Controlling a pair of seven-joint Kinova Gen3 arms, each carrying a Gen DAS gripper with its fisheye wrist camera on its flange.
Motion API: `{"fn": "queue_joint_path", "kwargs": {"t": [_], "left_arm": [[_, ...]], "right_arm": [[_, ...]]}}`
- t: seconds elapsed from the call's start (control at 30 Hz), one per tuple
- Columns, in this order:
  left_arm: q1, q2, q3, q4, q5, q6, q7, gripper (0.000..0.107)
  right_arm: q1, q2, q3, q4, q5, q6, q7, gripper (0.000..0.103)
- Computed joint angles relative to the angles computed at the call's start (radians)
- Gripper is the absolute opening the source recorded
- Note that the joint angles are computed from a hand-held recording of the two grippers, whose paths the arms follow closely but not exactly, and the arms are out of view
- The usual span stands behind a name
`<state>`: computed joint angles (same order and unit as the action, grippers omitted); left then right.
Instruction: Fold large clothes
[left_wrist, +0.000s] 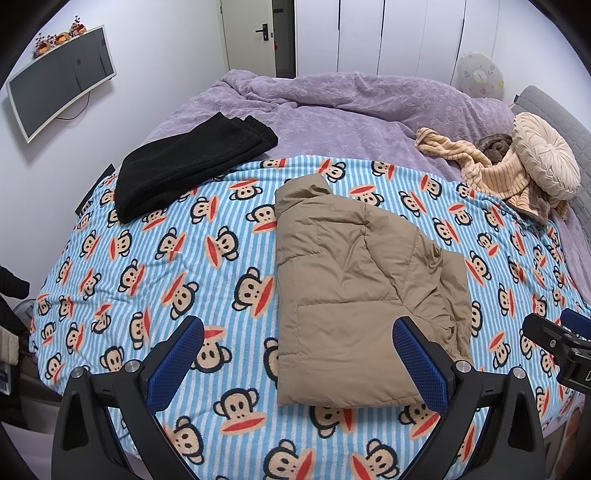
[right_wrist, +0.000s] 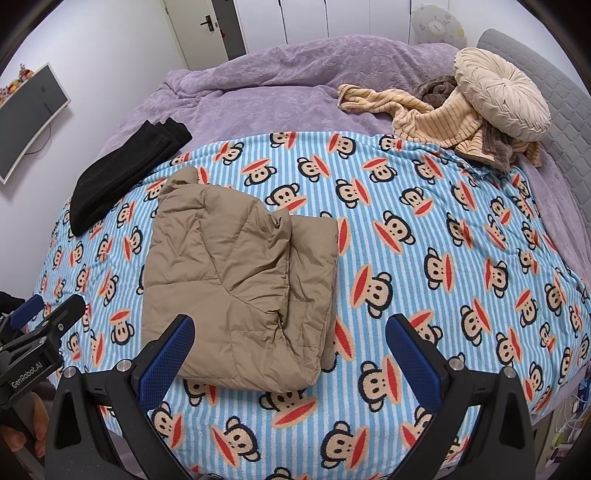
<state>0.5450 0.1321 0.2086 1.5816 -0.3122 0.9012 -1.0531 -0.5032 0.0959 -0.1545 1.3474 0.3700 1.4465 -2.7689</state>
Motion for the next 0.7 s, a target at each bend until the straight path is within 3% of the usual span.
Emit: {"fn": "queue_joint_path", "kwargs": {"t": [0.7], "left_arm": [[0.002, 0.001, 0.0, -0.001, -0.001, 0.001, 0.002, 0.102]], "right_arm": [[-0.001, 0.001, 0.0, 0.001, 0.001, -0.001, -0.001, 0.103]]}}
